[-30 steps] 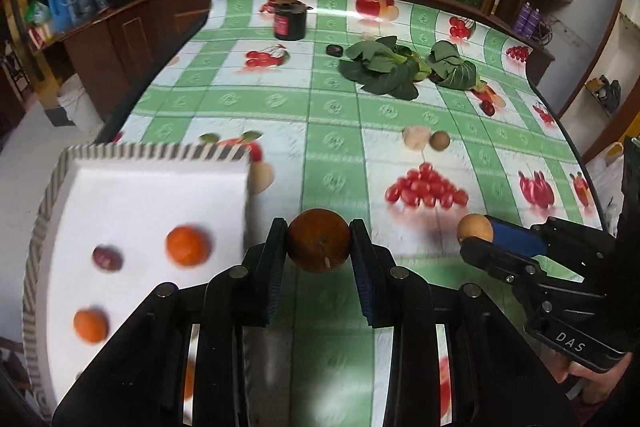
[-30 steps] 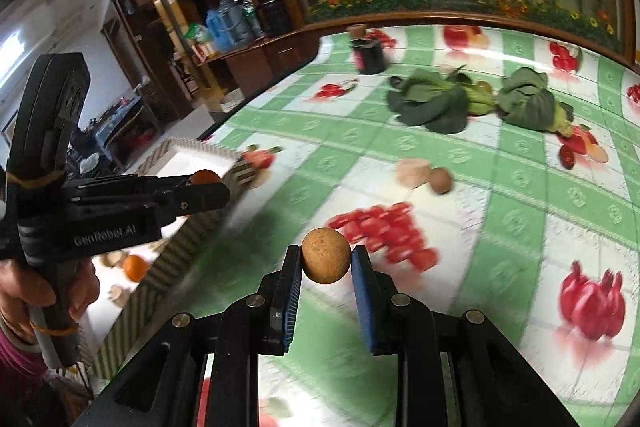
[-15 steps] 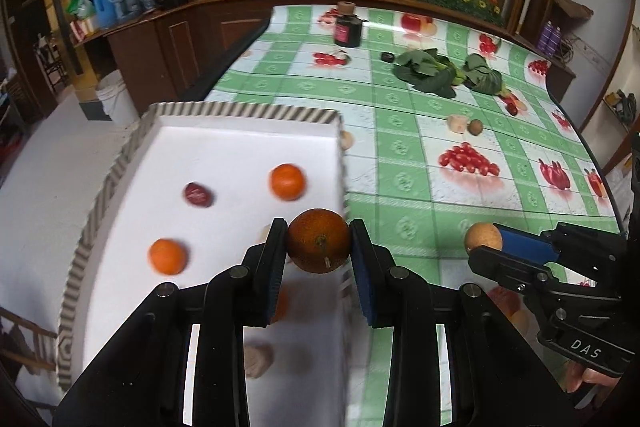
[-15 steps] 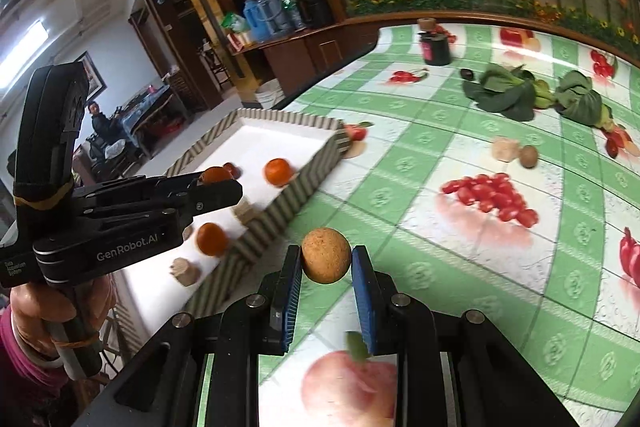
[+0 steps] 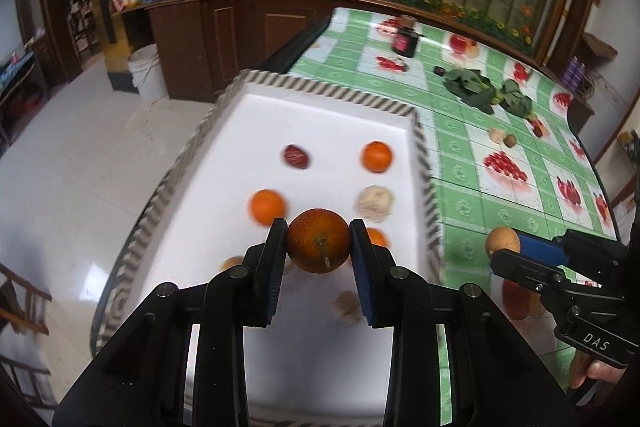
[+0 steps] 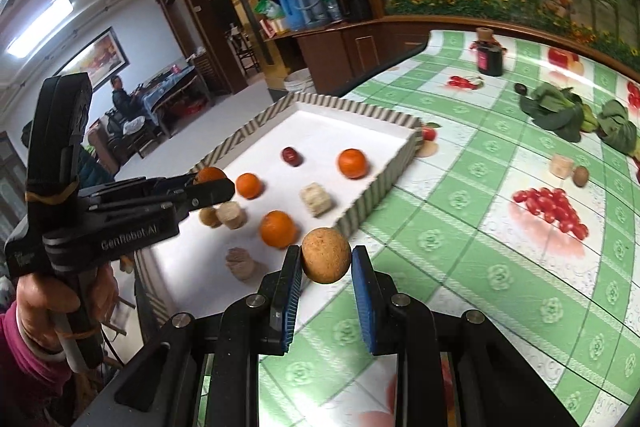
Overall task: Organize fruits
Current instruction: 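Carry both held fruits over the white tray, then open both tools to release the fruits into the tray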
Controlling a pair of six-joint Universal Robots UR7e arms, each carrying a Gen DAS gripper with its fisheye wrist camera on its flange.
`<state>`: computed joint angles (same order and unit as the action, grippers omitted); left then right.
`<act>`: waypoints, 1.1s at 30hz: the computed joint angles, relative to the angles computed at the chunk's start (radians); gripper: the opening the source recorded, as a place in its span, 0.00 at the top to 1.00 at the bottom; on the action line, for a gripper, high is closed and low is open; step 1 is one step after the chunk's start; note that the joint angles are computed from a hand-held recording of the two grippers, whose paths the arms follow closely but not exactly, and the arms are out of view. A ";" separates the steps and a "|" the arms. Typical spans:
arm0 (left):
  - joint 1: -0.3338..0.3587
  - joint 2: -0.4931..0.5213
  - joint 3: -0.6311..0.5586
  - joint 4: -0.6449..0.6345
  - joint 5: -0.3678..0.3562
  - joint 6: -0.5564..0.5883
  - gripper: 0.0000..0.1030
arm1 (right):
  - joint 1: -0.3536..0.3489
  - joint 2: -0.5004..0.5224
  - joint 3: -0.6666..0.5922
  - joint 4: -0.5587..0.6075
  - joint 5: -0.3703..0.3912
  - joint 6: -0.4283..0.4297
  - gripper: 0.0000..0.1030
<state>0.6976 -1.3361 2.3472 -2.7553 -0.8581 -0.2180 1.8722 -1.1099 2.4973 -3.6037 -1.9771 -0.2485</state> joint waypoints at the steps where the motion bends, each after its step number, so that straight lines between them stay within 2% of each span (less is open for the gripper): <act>1: 0.007 -0.013 0.003 0.009 0.004 -0.004 0.70 | 0.003 0.007 -0.004 0.003 0.002 0.000 0.76; 10: 0.057 -0.095 0.038 0.086 0.015 -0.032 0.70 | 0.018 0.084 -0.075 0.066 0.025 -0.016 0.76; 21: 0.090 -0.092 0.060 0.092 0.001 -0.029 0.70 | 0.036 0.163 -0.222 0.181 0.028 -0.050 0.76; 33: 0.097 -0.033 0.061 0.044 -0.018 -0.005 0.70 | 0.022 0.277 -0.399 0.350 -0.066 -0.086 0.76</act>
